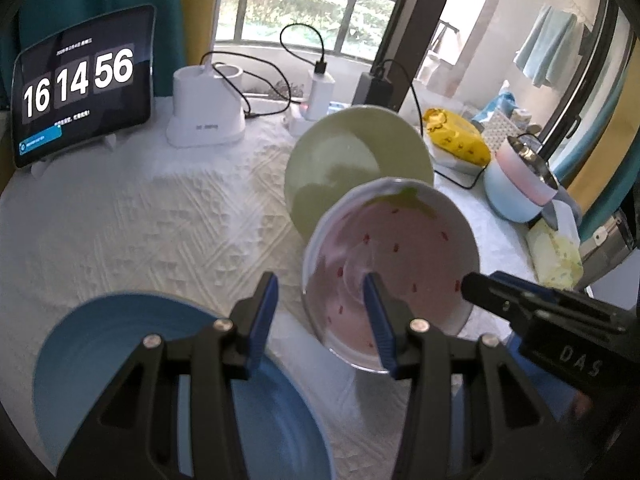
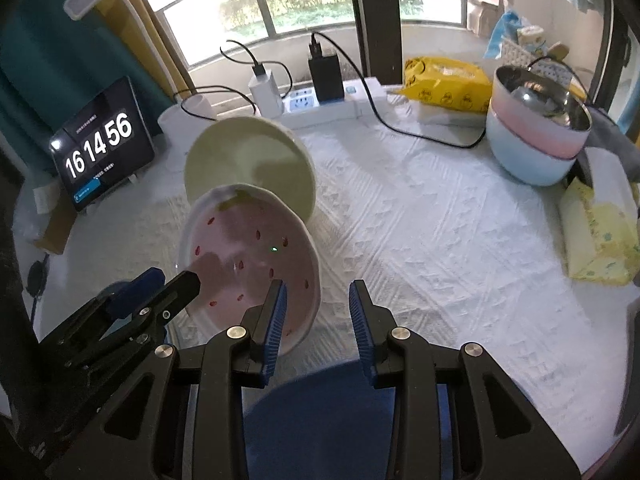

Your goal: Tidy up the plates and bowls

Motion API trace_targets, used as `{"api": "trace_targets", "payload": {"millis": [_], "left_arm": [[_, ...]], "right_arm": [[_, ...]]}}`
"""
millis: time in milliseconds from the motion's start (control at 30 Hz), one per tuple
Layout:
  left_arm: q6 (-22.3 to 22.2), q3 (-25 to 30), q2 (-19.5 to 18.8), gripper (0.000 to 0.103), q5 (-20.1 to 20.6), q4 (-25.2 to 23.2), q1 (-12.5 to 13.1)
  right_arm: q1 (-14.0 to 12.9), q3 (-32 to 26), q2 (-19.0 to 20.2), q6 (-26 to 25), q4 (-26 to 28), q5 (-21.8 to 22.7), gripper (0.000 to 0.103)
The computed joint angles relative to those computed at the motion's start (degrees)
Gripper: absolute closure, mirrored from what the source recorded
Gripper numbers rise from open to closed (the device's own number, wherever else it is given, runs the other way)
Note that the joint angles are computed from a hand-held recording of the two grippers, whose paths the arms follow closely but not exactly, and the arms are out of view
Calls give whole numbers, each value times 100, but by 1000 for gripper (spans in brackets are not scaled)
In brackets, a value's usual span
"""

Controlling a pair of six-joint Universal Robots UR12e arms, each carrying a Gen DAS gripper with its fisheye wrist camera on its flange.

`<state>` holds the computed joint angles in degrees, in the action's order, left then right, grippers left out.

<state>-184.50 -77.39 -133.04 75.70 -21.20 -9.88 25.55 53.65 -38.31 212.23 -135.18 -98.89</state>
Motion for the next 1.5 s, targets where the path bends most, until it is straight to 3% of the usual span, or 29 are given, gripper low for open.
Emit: {"api": "trace_targets", "payload": {"millis": [300,433,533,667,800,1500], "left_arm": [[197,264,-110,58,18,-565,-39],[236,295,-137,59,-52,-655,-32],[328,299,-144,69,-115,-661,-32],[334,259,-130,77,-89,-580,-30],[229,232,-121,77,-317,-572,30],[190,-384,312,79,-260,703,49]], "right_arm": [[0,-404,238,-132,403,-102,72],[12,-586,351,-223,604,-200,81],[6,-573,363,-295,543,-164,94],[6,-519,354,-313,429,-203,96],[13,-423,313,-318,243,-206,97],[131,178,-97,-491,-915,-515,97]]}}
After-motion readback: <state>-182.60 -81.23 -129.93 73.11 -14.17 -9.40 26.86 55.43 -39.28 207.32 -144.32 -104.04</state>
